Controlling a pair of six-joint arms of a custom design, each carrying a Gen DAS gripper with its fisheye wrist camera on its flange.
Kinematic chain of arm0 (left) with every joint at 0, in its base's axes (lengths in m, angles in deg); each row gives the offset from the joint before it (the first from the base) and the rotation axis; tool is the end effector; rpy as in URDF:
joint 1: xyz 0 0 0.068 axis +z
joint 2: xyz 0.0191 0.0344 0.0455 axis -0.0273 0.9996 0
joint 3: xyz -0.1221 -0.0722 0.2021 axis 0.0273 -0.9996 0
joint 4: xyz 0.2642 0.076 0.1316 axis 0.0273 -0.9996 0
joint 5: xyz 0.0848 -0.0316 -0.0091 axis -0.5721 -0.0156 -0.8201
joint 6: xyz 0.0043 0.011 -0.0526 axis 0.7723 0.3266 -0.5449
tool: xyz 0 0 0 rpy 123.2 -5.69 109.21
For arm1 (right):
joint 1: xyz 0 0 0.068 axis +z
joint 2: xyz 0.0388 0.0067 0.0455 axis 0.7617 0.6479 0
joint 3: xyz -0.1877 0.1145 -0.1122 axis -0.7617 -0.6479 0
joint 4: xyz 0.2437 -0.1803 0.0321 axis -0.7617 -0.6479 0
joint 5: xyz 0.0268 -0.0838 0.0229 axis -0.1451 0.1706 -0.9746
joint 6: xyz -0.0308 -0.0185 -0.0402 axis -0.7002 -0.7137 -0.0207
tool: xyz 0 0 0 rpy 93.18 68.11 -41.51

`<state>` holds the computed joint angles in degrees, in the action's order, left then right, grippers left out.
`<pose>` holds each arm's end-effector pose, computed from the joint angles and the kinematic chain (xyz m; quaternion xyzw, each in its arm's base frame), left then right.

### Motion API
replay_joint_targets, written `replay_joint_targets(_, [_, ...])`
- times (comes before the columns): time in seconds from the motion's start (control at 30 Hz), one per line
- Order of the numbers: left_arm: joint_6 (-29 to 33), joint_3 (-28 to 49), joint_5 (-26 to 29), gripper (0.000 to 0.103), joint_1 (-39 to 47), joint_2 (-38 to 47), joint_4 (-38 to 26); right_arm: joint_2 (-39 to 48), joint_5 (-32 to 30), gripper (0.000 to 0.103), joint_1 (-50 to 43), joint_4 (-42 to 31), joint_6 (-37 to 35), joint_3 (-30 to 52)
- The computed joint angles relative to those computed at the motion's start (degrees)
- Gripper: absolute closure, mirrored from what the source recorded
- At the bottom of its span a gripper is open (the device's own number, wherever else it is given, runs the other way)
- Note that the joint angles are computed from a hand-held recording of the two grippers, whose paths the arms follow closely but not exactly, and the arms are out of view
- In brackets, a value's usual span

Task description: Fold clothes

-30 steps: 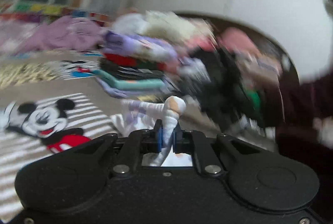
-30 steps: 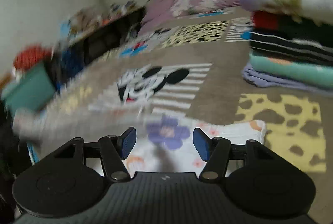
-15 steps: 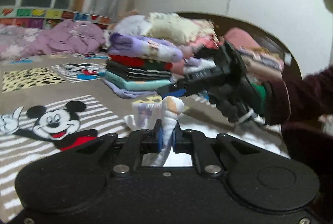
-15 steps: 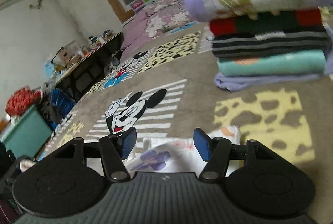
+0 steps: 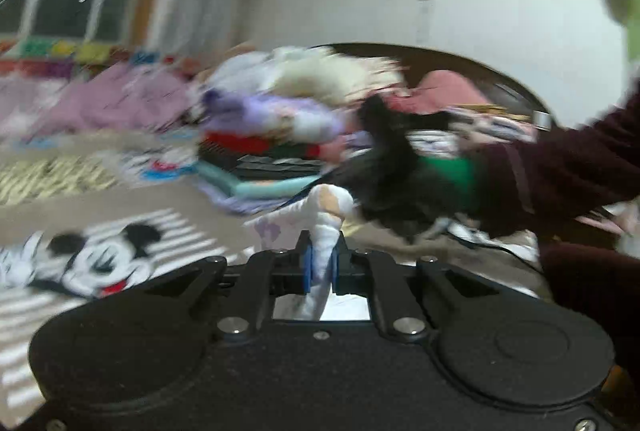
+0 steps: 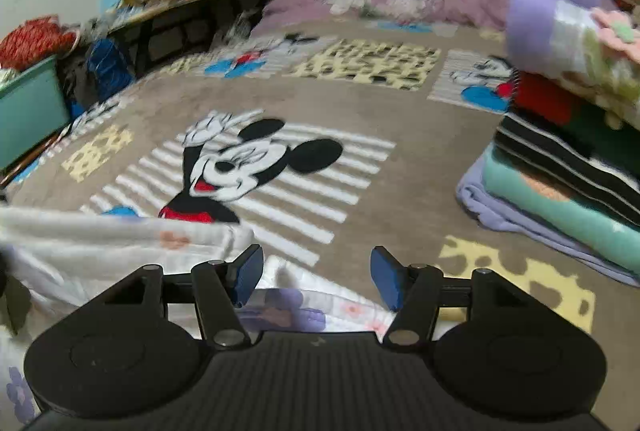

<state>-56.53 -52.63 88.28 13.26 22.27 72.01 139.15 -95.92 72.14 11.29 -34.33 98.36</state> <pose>0.2466 0.0305 0.0722 0.3377 0.6987 -0.3503 0.5244 0.3941 0.1710 0.0929 -0.2132 0.8863 0.1674 0.3755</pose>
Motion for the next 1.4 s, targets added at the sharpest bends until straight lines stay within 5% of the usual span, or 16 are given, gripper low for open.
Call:
replay_joint_targets(0.17, [-2.04,0.98,-3.45,0.097,-2.87,2.72,3.85,3.91,-1.37,0.056,-1.50,-7.94,2.01,6.90])
replay_joint_targets(0.3, [-2.58,1.52,-2.43,0.097,-2.26,5.14,6.27,1.25,-10.53,0.055,-5.39,2.04,11.41,2.21])
replay_joint_targets(0.6, [-1.87,2.11,4.04,0.097,2.84,6.65,5.48,7.24,-32.80,0.048,-8.64,3.96,13.76,6.50])
replay_joint_targets(0.77, [-1.41,2.35,4.86,0.097,3.01,6.66,4.73,13.37,-40.22,0.034,-9.93,10.43,21.93,8.62])
replay_joint_targets(0.87, [-2.09,2.41,5.09,0.097,3.21,7.00,5.43,15.81,-44.98,0.045,-10.42,14.61,25.88,8.93])
replay_joint_targets(0.9, [-2.63,2.48,5.27,0.097,3.33,7.41,6.14,16.34,-46.19,0.058,-10.47,15.31,26.38,9.01])
replay_joint_targets(1.0, [-7.06,2.83,5.56,0.097,3.98,9.38,10.83,14.81,-46.47,0.078,-10.18,13.74,22.07,7.81])
replay_joint_targets(1.07, [-10.36,3.03,5.12,0.097,4.37,10.52,13.87,12.91,-45.41,0.079,-10.45,14.84,21.18,5.93])
replay_joint_targets(1.17, [-16.95,3.23,-1.07,0.097,3.35,11.47,18.31,10.27,-43.54,0.082,-11.05,10.77,17.61,5.14])
replay_joint_targets(1.4, [-22.49,7.14,-28.51,0.097,-4.21,11.89,9.80,10.66,-32.03,0.085,-8.99,1.26,13.87,9.07])
